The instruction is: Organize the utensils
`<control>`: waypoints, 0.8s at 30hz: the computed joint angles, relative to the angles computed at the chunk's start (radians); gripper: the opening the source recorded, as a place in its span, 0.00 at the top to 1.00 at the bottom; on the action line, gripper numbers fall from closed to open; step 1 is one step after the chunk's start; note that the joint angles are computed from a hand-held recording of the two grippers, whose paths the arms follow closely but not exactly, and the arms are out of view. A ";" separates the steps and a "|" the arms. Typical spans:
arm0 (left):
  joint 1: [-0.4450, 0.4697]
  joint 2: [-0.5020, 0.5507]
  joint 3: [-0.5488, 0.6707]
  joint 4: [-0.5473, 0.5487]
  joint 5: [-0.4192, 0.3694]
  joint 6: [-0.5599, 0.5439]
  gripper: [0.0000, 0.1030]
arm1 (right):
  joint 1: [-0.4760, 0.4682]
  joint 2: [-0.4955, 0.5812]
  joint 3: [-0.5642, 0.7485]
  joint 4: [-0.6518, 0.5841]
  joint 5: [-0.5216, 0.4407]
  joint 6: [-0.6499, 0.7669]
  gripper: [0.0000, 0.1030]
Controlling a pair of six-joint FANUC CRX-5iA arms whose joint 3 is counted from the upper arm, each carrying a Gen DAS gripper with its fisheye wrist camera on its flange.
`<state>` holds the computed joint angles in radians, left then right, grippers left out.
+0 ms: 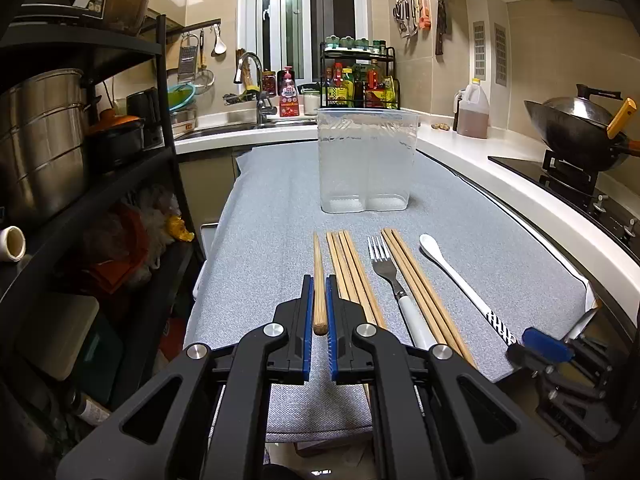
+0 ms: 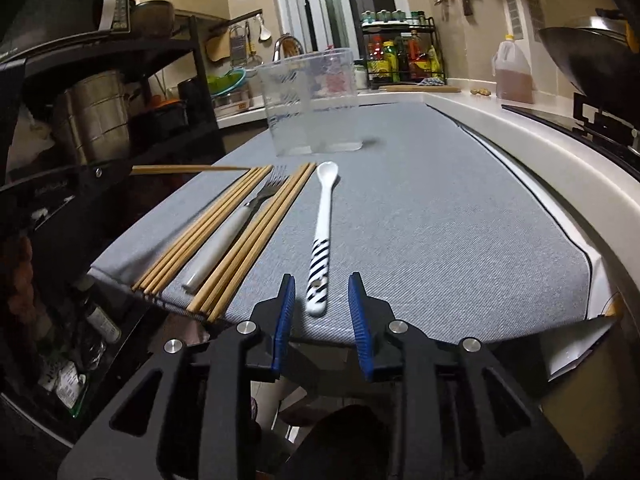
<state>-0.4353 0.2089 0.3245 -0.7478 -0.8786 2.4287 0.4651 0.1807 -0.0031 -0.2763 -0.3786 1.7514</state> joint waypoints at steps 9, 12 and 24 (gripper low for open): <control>-0.002 0.004 0.001 0.001 -0.001 0.005 0.94 | 0.037 -0.014 -0.090 0.165 0.121 -0.097 0.89; -0.004 -0.001 -0.006 -0.005 0.000 0.011 0.94 | 0.032 -0.020 -0.089 0.147 0.127 -0.091 0.89; -0.028 -0.011 -0.001 -0.058 -0.003 0.021 0.94 | 0.041 -0.064 -0.081 0.173 0.248 -0.068 0.90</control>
